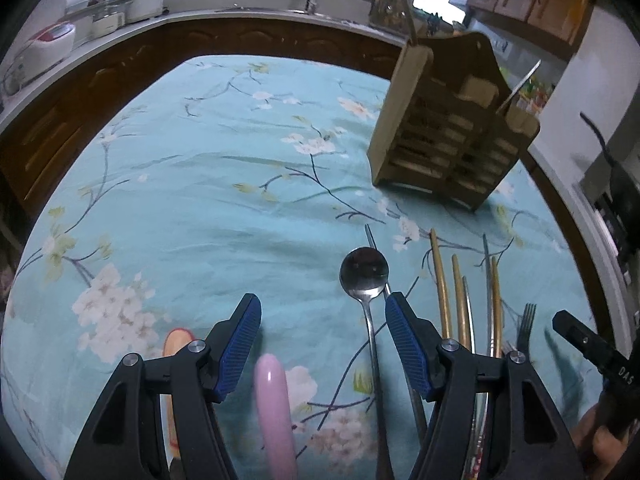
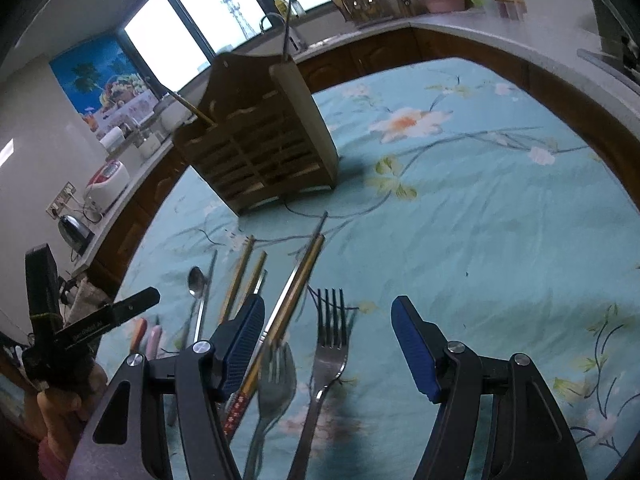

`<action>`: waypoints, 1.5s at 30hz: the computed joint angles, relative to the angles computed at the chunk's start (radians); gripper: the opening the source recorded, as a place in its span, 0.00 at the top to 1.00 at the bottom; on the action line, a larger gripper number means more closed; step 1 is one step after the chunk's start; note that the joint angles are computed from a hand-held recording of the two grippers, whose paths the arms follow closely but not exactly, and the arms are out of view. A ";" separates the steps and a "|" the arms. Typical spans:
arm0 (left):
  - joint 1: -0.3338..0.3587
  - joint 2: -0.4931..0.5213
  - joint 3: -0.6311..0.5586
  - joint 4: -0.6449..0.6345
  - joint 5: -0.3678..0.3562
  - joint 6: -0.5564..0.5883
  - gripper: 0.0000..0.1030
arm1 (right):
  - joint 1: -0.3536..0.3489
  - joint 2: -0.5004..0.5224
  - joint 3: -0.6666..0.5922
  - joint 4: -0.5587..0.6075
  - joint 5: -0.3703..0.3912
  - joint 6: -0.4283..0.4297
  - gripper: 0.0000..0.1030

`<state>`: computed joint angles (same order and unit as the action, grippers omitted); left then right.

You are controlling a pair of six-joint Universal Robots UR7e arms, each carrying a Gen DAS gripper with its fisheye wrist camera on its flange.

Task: Organize utensils
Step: 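Move both tools back over the utensil pile, then grasp the metal spoon with the left tool while the right tool grasps a metal fork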

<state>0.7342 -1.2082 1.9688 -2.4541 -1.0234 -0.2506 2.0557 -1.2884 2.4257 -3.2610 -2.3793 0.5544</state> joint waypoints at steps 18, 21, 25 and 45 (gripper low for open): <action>0.020 0.169 -0.092 -0.034 0.016 0.094 0.45 | -0.062 0.007 -0.012 0.073 0.029 -0.019 0.57; 0.011 0.178 -0.091 -0.039 0.024 0.114 0.60 | -0.067 0.003 -0.010 0.070 0.042 -0.028 0.66; 0.008 0.178 -0.092 -0.038 0.014 0.129 0.67 | -0.071 0.004 -0.012 0.062 0.064 -0.044 0.86; -0.042 -0.040 0.014 -0.105 -0.006 0.083 0.68 | 0.021 -0.026 -0.041 0.026 -0.001 -0.114 0.97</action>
<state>0.6926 -1.2479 1.9827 -2.5588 -1.0292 -0.1677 2.0767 -1.3148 2.3849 -3.2353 -2.3808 0.4401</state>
